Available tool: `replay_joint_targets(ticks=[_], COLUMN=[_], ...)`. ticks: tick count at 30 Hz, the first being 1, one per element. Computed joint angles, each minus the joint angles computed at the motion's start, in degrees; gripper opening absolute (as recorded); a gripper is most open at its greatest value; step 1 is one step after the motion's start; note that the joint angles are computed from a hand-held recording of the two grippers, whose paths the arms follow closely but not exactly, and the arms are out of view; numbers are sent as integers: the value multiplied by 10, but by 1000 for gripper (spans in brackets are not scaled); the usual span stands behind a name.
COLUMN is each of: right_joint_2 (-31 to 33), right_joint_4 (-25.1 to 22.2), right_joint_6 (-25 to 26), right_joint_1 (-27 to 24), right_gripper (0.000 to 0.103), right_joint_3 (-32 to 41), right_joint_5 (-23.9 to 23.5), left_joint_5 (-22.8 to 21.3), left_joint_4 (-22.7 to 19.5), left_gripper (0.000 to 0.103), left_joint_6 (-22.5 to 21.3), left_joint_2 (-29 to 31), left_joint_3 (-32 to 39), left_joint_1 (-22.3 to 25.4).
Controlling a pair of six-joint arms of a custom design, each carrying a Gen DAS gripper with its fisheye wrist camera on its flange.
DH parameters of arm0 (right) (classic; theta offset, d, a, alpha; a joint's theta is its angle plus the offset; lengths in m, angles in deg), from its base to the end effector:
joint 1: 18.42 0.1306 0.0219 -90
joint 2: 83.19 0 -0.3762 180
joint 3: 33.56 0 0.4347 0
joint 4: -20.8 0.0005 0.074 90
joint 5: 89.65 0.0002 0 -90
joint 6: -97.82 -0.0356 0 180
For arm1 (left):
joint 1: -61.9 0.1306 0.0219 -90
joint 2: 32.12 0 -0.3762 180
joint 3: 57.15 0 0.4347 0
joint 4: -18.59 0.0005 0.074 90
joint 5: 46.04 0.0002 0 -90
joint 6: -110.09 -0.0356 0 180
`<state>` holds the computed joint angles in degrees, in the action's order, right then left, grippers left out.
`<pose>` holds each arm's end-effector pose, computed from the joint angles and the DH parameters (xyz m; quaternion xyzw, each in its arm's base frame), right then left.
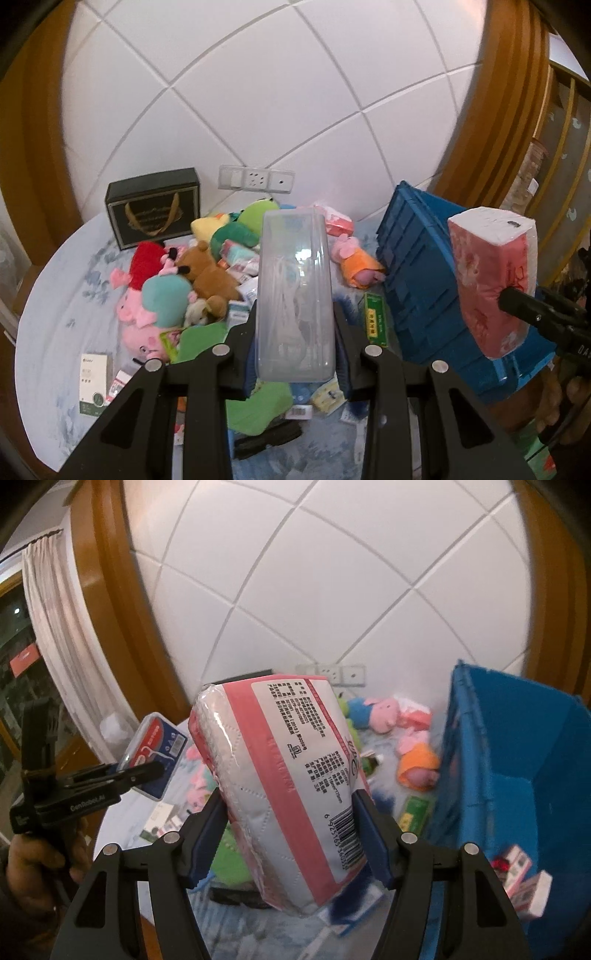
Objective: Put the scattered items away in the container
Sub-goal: 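Carry the clear case and tissue pack over the blue crate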
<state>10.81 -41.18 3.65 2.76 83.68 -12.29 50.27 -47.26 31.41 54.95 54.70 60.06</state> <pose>0.4937 0.1991 0.6092 -0.1796 0.8792 0.1912 0.3977 0.4793 -0.0198 0.6165 -0.0524 0.9076 -0.0971 0.4050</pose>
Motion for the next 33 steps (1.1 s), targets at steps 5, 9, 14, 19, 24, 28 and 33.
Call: replay_joint_targets(ticks=[5, 9, 14, 19, 24, 28, 33], right_joint_2=[-15, -29, -49, -65, -79, -91, -101], right_joint_4=[2, 9, 16, 20, 20, 20, 21], right_joint_6=[5, 8, 10, 11, 10, 4, 0], right_joint_1=[-37, -64, -98, -135, -173, -201, -238], right_gripper=[67, 67, 67, 67, 67, 67, 67], right_joint_3=[-2, -8, -22, -37, -52, -67, -83], right_joint_5=[-14, -24, -32, -38, -42, -42, -45], left_joint_5=[-14, -29, -40, -44, -41, -34, -27], left_joint_4=[-3, -5, -10, -18, -30, -43, -63], left_gripper=[32, 32, 32, 32, 32, 32, 32], left_joint_6=[9, 11, 11, 10, 6, 2, -4], left_joint_2=[24, 46, 81, 121, 166, 202, 249], left_joint_3=[35, 68, 117, 169, 224, 269, 333], left_joint_1=[-33, -64, -99, -132, -163, -186, -211])
